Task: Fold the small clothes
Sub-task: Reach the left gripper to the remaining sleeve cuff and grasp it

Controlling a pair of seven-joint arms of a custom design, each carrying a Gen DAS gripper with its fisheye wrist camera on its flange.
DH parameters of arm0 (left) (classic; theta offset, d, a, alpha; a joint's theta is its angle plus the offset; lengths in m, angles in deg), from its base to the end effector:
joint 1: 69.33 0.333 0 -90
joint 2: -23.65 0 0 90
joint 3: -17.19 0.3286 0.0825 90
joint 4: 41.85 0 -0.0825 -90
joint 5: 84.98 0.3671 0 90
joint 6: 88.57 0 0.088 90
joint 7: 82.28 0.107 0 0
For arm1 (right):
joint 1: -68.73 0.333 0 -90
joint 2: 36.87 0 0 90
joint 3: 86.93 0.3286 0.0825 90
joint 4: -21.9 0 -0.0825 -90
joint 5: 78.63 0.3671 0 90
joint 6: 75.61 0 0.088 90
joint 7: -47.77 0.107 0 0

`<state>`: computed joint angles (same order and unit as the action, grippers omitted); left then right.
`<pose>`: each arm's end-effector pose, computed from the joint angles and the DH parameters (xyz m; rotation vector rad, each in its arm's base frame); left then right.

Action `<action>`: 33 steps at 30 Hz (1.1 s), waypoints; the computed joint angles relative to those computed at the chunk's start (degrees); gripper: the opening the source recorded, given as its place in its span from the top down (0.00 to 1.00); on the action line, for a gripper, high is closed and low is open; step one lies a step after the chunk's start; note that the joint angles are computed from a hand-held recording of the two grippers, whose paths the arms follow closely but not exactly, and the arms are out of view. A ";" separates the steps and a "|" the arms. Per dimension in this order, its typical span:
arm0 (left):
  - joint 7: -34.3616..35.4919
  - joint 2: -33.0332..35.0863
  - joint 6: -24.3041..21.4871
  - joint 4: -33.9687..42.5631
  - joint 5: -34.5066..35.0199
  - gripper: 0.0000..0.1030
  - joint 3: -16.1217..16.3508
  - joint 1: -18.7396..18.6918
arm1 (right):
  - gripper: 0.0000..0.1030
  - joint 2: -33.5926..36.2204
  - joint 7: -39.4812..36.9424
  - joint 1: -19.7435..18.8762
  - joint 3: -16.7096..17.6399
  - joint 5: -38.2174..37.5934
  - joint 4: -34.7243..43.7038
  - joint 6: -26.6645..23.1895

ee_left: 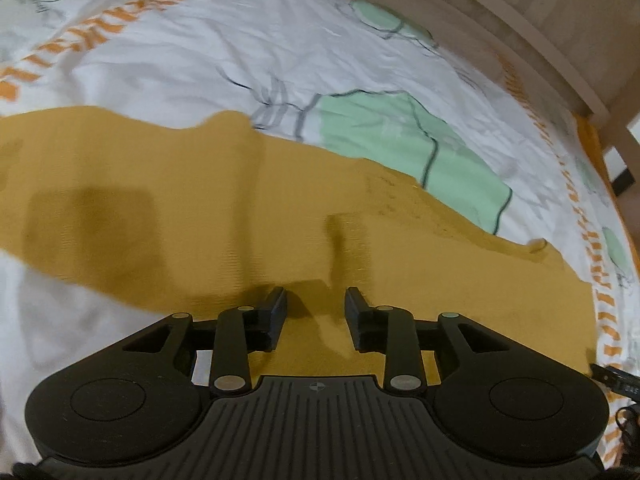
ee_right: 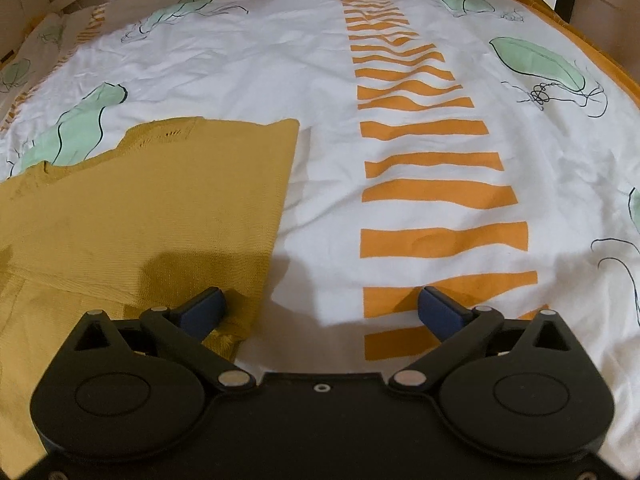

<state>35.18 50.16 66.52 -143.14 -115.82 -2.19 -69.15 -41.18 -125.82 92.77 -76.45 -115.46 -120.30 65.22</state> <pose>0.6610 -0.1789 0.3842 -1.7375 2.3680 -1.0072 0.3774 0.2600 0.3468 -1.3716 2.5516 -0.5663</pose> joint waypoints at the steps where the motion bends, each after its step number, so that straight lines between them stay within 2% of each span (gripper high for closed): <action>1: 0.81 -0.27 -0.02 -0.29 -0.82 0.70 -0.37 0.90 | 0.01 0.02 0.25 -0.01 0.02 -0.18 0.01 -0.01; 6: 2.60 -1.82 1.10 -1.50 -2.80 0.70 0.34 3.16 | 0.01 0.19 1.78 0.18 0.27 -1.33 0.17 -0.74; 12: 5.12 -2.39 5.84 -2.53 -7.82 0.65 0.07 6.74 | 0.01 1.82 4.09 1.54 0.85 -3.96 1.83 -4.08; 14: 2.78 -1.68 5.18 -1.38 -8.99 0.65 0.70 7.41 | 0.01 2.11 5.30 2.07 0.81 -4.68 2.19 -4.95; 16: 2.32 -0.62 5.26 -0.01 -12.75 0.65 -0.41 9.36 | 0.01 1.98 5.80 2.40 0.63 -4.38 2.37 -5.49; 19: 0.94 0.29 6.73 1.24 -16.68 0.65 -0.76 10.95 | 0.01 2.26 4.37 3.17 0.87 0.19 5.50 -10.80; 22: 0.16 1.42 7.01 2.91 -19.43 0.65 -1.08 12.50 | 0.01 3.76 4.56 5.21 2.24 -3.09 11.00 -18.25; 24: -0.64 1.85 7.74 3.41 -19.35 0.65 -0.35 12.75 | 0.01 5.58 4.81 6.80 2.68 -5.95 14.93 -21.09; 28: -1.74 2.94 8.64 4.03 -21.29 0.65 -0.72 15.18 | 0.01 9.93 6.48 9.42 1.97 -12.04 22.05 -18.07; 33: -0.51 3.96 11.63 3.93 -25.43 0.64 -1.78 18.20 | 0.01 17.28 8.39 12.28 -0.82 -18.52 30.58 -8.78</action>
<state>34.66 54.12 78.15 -139.21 -141.24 -3.97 -50.94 -23.90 -117.43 105.05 -77.27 -133.98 -89.73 56.44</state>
